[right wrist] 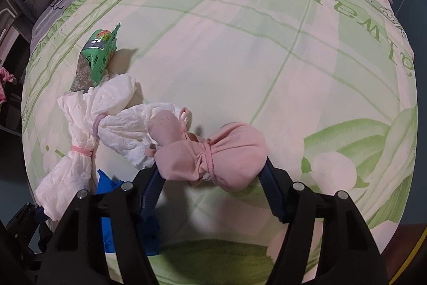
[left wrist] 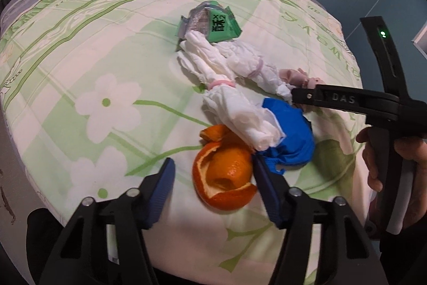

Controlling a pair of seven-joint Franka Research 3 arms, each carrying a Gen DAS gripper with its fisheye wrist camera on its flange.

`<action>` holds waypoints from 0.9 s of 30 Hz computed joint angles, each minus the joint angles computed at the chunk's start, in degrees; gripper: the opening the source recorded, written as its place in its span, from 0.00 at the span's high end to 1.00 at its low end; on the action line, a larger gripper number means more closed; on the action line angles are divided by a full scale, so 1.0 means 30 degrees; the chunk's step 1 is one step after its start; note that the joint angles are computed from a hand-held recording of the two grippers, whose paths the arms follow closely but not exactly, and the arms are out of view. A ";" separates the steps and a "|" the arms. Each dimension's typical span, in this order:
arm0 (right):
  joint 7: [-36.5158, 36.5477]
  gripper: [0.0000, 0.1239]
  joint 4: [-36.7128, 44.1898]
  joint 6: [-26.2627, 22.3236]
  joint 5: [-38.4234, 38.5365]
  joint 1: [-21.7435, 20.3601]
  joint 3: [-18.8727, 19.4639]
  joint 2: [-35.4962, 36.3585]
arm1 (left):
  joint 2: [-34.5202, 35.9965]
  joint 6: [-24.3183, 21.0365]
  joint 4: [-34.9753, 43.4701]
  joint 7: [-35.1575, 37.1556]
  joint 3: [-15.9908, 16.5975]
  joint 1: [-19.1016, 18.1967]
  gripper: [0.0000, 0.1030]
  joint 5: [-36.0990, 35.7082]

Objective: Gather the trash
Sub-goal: 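Grasp the orange peel with the left tool while the right tool grasps the pink cloth bundle, then lift and carry the orange peel and pink bundle toward the yellow bin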

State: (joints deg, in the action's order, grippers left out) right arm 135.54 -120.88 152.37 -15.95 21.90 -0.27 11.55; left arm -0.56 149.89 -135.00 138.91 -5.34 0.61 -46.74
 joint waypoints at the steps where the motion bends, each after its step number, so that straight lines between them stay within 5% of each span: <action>1: 0.0022 0.51 -0.0006 0.0007 -0.0141 0.0040 -0.0023 0.0000 | -0.0071 -0.0151 -0.0026 0.0295 -0.0014 -0.0015 0.53 -0.0171; 11: 0.0543 0.62 -0.0342 0.0141 -0.0585 0.0064 -0.0036 -0.0274 | -0.0434 -0.0139 -0.0303 0.0397 0.0102 -0.0216 0.66 -0.0129; 27: 0.0580 0.69 -0.1982 0.1366 0.0030 -0.0659 0.0519 -0.2296 | -0.1818 -0.1176 -0.0737 -0.0072 0.0980 0.0031 0.68 -0.0571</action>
